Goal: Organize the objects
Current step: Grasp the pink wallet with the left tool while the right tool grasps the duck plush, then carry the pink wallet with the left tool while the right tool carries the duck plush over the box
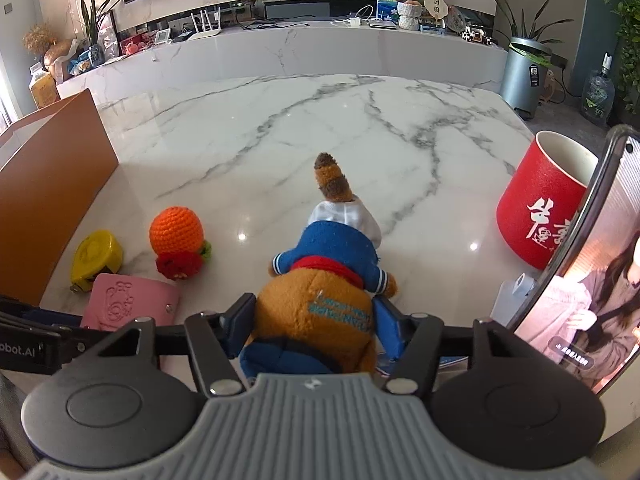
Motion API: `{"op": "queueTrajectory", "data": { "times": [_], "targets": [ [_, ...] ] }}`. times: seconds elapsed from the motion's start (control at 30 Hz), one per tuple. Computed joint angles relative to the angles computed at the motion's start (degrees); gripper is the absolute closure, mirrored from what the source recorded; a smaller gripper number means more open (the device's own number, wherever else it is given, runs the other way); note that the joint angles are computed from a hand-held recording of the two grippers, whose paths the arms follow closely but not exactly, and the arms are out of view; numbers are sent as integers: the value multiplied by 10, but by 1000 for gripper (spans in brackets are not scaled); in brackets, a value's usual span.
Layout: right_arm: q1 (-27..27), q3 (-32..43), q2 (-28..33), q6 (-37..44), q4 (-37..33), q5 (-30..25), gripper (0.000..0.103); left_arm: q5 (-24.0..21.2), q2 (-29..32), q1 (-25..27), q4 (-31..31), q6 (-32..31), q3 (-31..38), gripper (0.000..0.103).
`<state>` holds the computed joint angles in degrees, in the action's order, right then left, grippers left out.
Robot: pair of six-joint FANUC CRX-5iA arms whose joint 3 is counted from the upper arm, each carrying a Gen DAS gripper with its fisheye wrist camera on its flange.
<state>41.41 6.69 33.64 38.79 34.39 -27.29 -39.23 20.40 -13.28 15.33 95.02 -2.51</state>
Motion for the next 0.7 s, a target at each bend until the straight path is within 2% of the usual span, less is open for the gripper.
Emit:
{"op": "queueTrajectory", "data": {
  "times": [0.03,0.13,0.47,0.7],
  "targets": [
    [1,-2,-1,-2,7,0,41,10,-5,1,4,-5,-6,64],
    [5,-8,-6,1,7,6,41,11,-7,-3,-8,-1,-1,65],
    [22,-18,-40,73,-76,48,42,63,-56,-16,-48,8,-29,65],
    [33,-46,-82,71,-105,86,42,94,-126,1,-2,-57,-80,65]
  ]
}}
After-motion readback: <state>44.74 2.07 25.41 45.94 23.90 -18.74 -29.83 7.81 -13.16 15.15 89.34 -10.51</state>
